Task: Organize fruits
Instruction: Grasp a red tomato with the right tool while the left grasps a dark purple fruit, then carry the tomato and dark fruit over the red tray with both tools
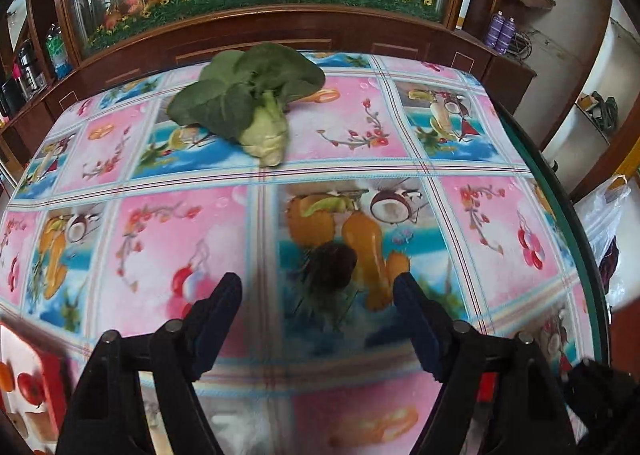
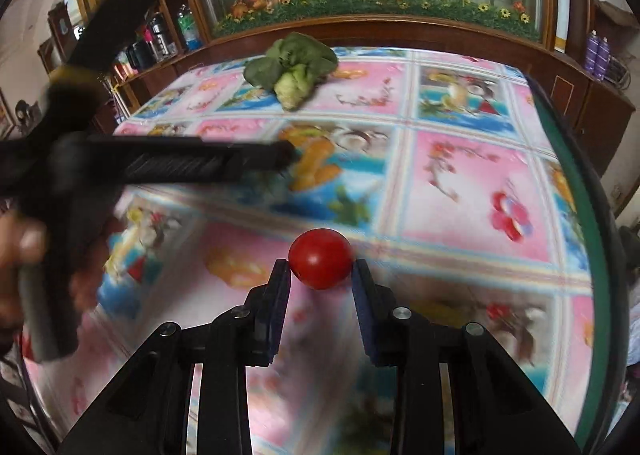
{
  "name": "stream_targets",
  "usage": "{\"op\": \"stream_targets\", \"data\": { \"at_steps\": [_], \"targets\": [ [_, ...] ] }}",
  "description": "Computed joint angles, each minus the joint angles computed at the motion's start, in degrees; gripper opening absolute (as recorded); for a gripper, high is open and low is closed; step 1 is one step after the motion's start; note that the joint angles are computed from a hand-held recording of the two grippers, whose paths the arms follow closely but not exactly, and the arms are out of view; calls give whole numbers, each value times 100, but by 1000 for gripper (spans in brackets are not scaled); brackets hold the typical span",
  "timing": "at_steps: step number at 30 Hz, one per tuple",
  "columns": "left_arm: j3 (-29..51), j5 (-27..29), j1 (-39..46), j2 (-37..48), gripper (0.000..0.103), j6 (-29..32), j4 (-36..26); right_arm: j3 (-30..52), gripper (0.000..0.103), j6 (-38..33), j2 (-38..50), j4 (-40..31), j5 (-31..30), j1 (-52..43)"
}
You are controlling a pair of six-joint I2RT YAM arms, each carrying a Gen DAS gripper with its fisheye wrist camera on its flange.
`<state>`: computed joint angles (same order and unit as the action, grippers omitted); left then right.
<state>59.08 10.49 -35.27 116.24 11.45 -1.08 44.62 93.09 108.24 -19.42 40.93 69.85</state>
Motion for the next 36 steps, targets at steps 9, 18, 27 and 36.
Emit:
{"op": "stream_targets", "data": {
  "at_steps": [9, 18, 27, 36],
  "targets": [
    [-64, 487, 162, 165, 28, -44, 151, -316, 31, 519, -88, 108, 79, 324],
    [-1753, 1198, 1305, -1224, 28, 990, -18, 182, 31, 710, 108, -485, 114, 582],
    [-2976, 1778, 3062, -2214, 28, 2465, -718, 1265, 31, 1201, 706, -1447, 105, 1015],
    [-3026, 2057, 3924, -2373, 28, 3211, -1169, 933, 44, 810, 541, -1154, -154, 161]
  ]
}}
